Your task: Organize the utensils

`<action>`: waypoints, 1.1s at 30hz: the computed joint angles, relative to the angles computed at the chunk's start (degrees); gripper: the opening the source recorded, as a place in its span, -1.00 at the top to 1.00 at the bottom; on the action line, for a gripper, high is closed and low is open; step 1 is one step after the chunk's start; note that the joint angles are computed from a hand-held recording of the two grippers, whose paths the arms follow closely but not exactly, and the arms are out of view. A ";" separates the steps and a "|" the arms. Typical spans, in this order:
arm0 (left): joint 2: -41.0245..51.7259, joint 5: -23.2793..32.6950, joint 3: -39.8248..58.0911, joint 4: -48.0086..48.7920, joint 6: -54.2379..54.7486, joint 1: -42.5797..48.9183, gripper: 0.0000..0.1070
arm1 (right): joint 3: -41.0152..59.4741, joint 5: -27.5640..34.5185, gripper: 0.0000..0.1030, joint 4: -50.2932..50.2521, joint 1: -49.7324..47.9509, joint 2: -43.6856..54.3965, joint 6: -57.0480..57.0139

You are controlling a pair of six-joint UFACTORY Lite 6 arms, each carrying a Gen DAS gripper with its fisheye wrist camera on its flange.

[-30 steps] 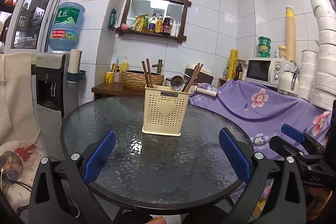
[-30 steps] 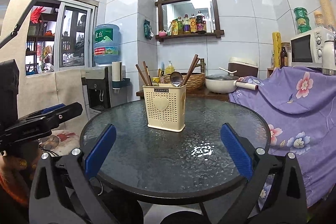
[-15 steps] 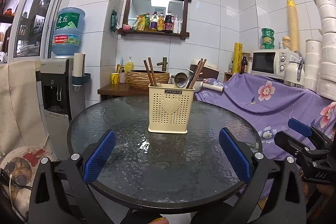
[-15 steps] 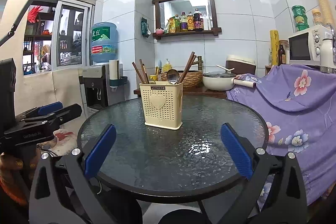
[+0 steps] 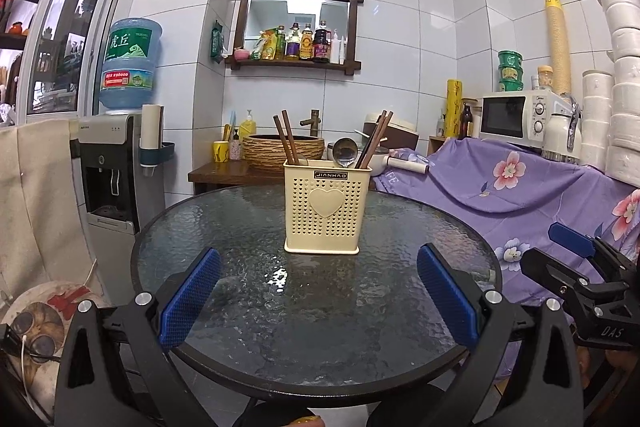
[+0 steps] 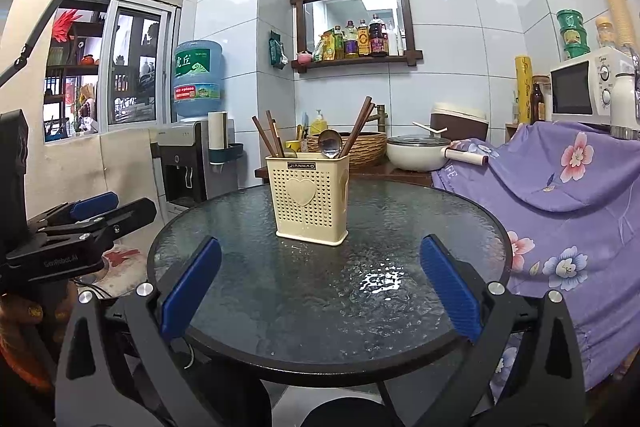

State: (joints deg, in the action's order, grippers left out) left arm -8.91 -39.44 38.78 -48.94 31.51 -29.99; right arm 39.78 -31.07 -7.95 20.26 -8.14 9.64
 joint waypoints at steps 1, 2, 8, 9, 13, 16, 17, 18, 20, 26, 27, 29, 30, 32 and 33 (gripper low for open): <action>0.06 0.05 0.05 0.06 -0.12 0.07 -0.81 | 0.03 -0.01 -0.89 0.01 -0.03 0.05 -0.03; 0.20 0.14 0.15 0.10 -0.21 0.19 -0.81 | 0.06 0.08 -0.89 -0.01 -0.04 0.02 -0.04; 0.15 0.78 0.08 0.86 -0.90 0.80 -0.81 | 0.54 0.12 -0.89 -0.03 -0.16 0.72 -0.12; 0.20 0.94 0.07 1.16 -1.23 0.96 -0.81 | 0.63 0.14 -0.89 0.08 -0.14 0.86 -0.21; 0.63 0.97 0.33 0.84 -1.09 0.91 -0.81 | 0.80 0.05 -0.89 0.03 -0.21 1.17 -0.23; 0.80 0.88 0.54 0.50 -0.75 0.80 -0.81 | 0.75 -0.06 -0.89 -0.42 -0.40 1.26 0.26; 0.71 1.02 0.47 0.68 -0.88 0.89 -0.81 | 0.77 -0.04 -0.89 -0.17 -0.31 1.25 0.00; 0.72 1.17 0.45 0.90 -1.04 0.99 -0.81 | 0.78 -0.02 -0.89 -0.03 -0.31 1.25 -0.14; 0.72 1.21 0.42 0.78 -1.11 0.84 -0.81 | 0.81 -0.08 -0.89 0.34 -0.28 1.50 -0.44; 0.65 0.99 0.21 0.72 -0.98 0.83 -0.81 | 0.57 -0.37 -0.89 0.70 -0.28 1.72 -0.53; 0.51 0.79 -0.09 1.25 -1.46 0.85 -0.81 | 0.54 -0.29 -0.89 0.63 -0.33 1.72 -0.54; 0.45 -0.56 -0.72 1.12 -1.77 0.46 -0.81 | 0.71 -0.15 -0.89 0.50 -0.41 1.89 -0.56; 0.41 -1.24 -0.97 0.87 -1.55 0.14 -0.81 | 0.73 -0.16 -0.89 0.47 -0.46 1.95 -0.61; 0.82 -2.08 -0.65 -0.55 0.04 -0.48 -0.81 | 0.72 -0.19 -0.89 0.51 -0.47 2.08 -0.66; 1.25 -2.58 -0.26 -1.74 1.21 -0.85 -0.81 | 0.80 -0.09 -0.89 0.26 -0.54 2.19 -0.43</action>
State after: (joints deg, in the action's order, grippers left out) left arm -7.65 -42.02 38.52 -50.68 32.72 -30.83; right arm 40.58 -31.16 -7.70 19.72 -5.95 9.21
